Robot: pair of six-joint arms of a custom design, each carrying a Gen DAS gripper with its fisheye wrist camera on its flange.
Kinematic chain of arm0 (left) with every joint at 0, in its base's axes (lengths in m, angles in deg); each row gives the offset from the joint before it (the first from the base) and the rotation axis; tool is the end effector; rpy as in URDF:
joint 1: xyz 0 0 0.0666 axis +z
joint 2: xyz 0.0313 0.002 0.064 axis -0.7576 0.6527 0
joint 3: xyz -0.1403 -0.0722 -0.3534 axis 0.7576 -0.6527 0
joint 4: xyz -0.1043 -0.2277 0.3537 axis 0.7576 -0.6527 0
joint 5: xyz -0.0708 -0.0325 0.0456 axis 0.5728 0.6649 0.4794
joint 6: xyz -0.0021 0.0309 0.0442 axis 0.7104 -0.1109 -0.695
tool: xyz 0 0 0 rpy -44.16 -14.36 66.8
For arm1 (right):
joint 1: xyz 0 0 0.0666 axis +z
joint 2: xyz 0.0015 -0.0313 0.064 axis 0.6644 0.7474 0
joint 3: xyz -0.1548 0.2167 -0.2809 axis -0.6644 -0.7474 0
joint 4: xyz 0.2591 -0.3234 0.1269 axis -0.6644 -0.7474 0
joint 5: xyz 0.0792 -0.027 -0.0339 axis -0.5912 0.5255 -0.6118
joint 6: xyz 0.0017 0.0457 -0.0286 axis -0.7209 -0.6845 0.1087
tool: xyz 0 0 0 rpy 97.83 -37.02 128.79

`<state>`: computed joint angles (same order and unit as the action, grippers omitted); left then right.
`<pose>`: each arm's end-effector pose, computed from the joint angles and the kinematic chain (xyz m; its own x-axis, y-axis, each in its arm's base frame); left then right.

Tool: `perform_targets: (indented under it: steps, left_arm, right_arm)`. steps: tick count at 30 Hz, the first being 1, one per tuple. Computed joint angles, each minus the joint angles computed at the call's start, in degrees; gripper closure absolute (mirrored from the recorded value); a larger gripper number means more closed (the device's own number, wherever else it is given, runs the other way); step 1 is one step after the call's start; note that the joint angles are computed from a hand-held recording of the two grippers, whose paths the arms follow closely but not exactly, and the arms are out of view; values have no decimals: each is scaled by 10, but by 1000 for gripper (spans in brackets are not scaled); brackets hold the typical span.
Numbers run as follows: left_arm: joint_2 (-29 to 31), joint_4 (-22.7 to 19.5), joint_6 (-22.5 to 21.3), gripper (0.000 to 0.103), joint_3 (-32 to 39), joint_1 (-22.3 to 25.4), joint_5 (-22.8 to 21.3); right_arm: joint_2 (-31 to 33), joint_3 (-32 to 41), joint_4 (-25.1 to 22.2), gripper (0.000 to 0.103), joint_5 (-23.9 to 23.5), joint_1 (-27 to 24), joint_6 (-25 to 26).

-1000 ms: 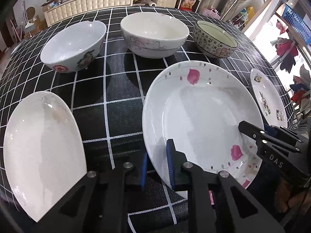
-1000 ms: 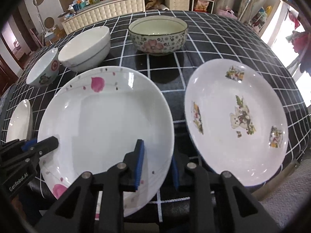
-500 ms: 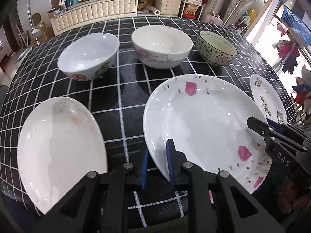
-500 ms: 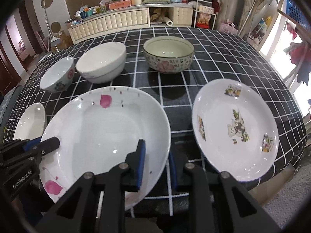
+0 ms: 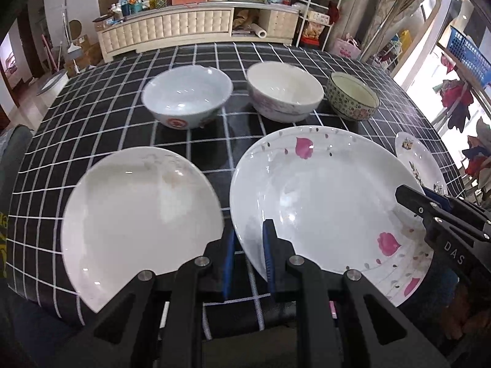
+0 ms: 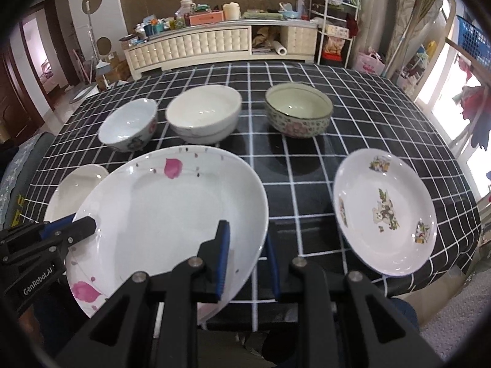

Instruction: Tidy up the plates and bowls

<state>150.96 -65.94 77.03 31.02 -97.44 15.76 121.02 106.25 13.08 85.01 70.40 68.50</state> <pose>0.3070 -0.3239 0.4437 -0.8393 -0.2073 -0.5025 -0.1677 0.9781 -0.1234 0.3575 0.1938 0.4277 -0.7575 -0.2817 -0.5889 -0.3678 0.9295 0.0284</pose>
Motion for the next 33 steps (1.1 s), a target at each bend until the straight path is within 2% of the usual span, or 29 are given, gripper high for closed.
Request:
perform_targets:
  steps: [5,11,12,14,15,16,17,19,21,23,28,33]
  left_arm:
    - [-37,-18,17,87,-18,-1,-18]
    - [-82,-61,45,88,-48,-4,-44]
    - [-93,-69,53,87,-55,-3,-44]
    - [-107,-81,64,88,-64,-5,-51]
    - [-124,-66,57,103,-75,-9,-53]
    - [-142,-31,38,103,-86,-11,-37]
    - [-147,-16,25,103,-85,-17,-34]
    - [-127,-39,22,103,-62,-29,-61]
    - [-130,-34,23,103,-71,-20,-44]
    - [-154,-17,33,103,-99,-2,-22]
    - [-193,-27,48,103,-137,31,0]
    - [-213,-21,60,103,-163,49,14]
  right_arm:
    - [5,6,6,76,4,35,-9]
    - [17,15,10,77,-10,74,-23]
    - [15,14,17,85,-13,81,-19]
    - [17,19,24,87,-41,101,-7]
    - [20,25,22,91,-17,119,-11]
    - [28,32,19,92,23,139,-13]
    - [44,43,10,93,39,152,-4]
    - [61,54,3,97,5,154,-18]
    - [64,54,9,97,15,162,-8]
    - [69,57,9,97,-7,163,-3]
    - [87,65,4,97,-37,172,-17]
    - [103,70,-3,97,-42,177,-20]
